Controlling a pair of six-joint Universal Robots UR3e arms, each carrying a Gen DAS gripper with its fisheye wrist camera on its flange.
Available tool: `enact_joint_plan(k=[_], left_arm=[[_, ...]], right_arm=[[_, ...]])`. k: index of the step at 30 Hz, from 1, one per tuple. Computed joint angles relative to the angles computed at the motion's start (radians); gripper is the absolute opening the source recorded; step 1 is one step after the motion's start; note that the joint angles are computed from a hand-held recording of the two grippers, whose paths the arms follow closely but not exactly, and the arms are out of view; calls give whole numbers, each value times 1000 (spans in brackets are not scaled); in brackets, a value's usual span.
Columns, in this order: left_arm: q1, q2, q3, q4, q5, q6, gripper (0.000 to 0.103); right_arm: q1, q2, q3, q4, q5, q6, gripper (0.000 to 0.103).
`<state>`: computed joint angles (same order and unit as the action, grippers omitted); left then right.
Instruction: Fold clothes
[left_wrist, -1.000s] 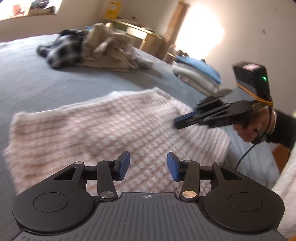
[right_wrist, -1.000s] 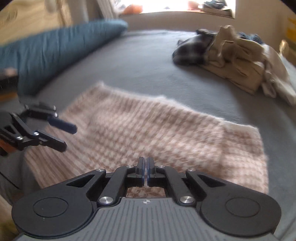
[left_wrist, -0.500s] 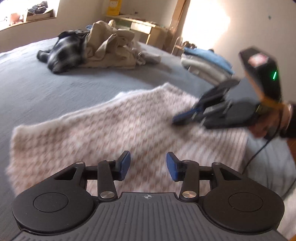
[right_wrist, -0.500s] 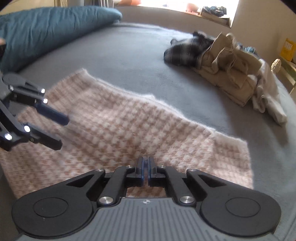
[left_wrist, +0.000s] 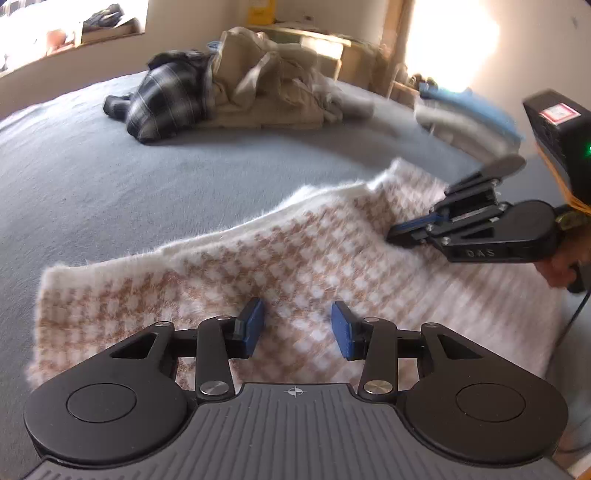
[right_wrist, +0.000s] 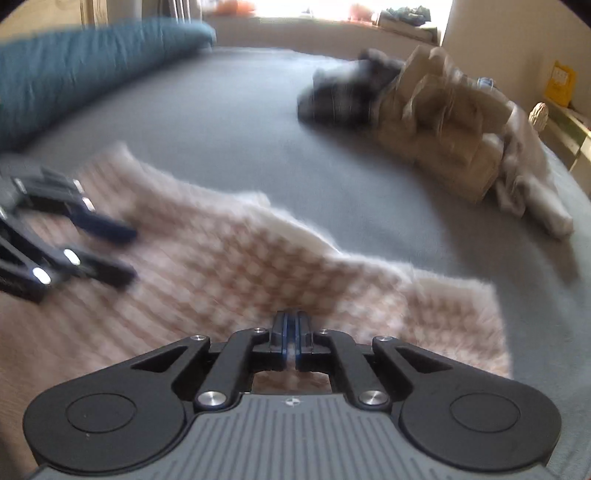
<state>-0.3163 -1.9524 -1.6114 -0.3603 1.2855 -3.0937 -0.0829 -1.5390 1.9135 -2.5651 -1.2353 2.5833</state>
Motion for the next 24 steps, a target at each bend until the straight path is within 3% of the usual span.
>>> enact_joint_plan(k=[1,5,7,10,13,14,19,21,24], left_arm=[[10,0,-38,55,-16,6,42],[20,58,-46,24,-4,-25,41],[15,68,-44,54,31,-27,42],[2,8,26,-4,153,-55,45],[71,9,-56,61,59,-100,46],[76,25,-56,37,55,-107,46],[47,78,-19,-27,125,-99,45],[41,52,30,-30,97,-101,45],[6,-30,135,-68,127,-85,45]], right_arm=[[4,31,21,-58,-9,-14,0],[-5,11,-88,87,3,22,1],[-12,-13,-90,65,7,27,1],[-13,45,-104,27,-26,49,0],[-70,94,-23,-62,40,43,0],[-73,84,-43,-24,39,47,0],[-65,29,-131,103,43,85,2],[-70,32,-149,104,112,94,2],[-10,138,-188,17,61,102,2]])
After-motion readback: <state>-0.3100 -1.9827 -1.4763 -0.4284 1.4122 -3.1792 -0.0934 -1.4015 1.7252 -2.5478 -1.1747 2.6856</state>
